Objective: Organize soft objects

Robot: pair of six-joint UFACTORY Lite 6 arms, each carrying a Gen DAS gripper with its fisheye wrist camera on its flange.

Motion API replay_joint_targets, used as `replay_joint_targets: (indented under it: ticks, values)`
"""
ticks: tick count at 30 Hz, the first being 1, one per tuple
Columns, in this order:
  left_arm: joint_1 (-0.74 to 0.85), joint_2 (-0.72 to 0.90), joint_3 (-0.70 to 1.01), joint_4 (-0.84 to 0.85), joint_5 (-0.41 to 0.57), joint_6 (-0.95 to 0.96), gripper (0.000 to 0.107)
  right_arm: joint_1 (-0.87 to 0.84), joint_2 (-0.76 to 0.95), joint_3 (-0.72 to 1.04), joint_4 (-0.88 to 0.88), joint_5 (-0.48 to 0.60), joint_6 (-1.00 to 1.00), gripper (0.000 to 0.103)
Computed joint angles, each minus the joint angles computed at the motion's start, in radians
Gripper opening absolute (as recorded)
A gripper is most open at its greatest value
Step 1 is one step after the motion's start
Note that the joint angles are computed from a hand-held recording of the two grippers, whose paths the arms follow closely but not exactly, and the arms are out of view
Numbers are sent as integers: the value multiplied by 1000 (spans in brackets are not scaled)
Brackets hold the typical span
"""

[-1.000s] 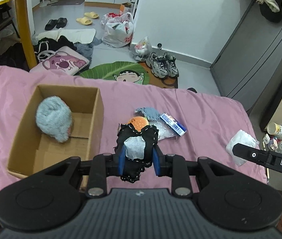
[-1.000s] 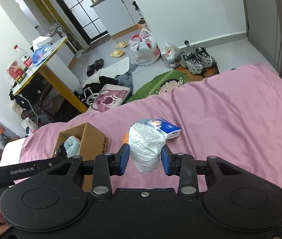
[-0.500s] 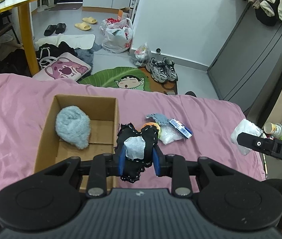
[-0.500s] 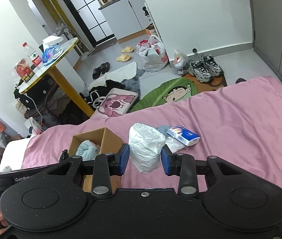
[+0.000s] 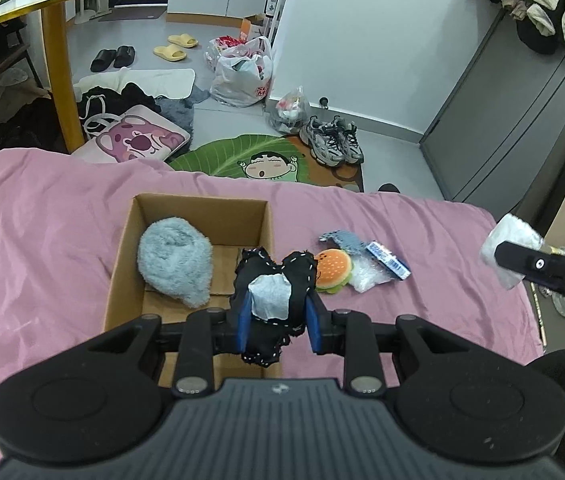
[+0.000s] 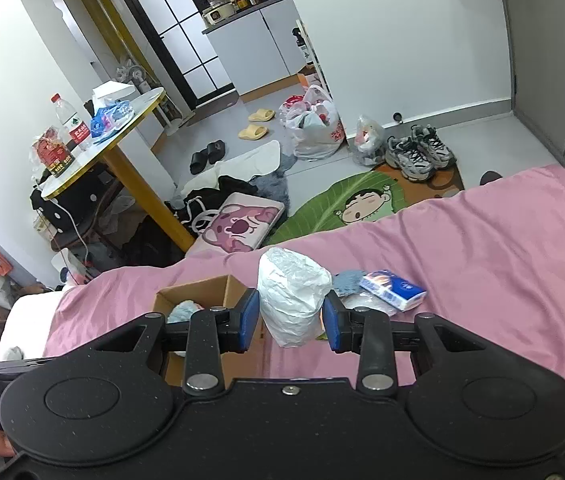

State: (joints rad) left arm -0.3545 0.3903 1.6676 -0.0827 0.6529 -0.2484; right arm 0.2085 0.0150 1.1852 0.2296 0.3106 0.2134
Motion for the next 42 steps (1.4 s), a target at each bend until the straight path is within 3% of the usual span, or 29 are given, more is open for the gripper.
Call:
replay_joint_targets:
  ticks: [9, 29, 35, 42]
  values:
    - [93, 31, -36, -65, -21, 111, 28, 79, 110, 83, -36, -16, 46, 34]
    - [240, 186, 64, -156, 22, 198, 31, 230, 528, 587, -160, 161, 172, 34]
    - [283, 257, 183, -179, 94, 205, 35, 251, 663, 798, -194, 239, 200, 35]
    - [298, 259, 225, -170, 130, 198, 40, 250, 747, 914, -173, 266, 180, 39]
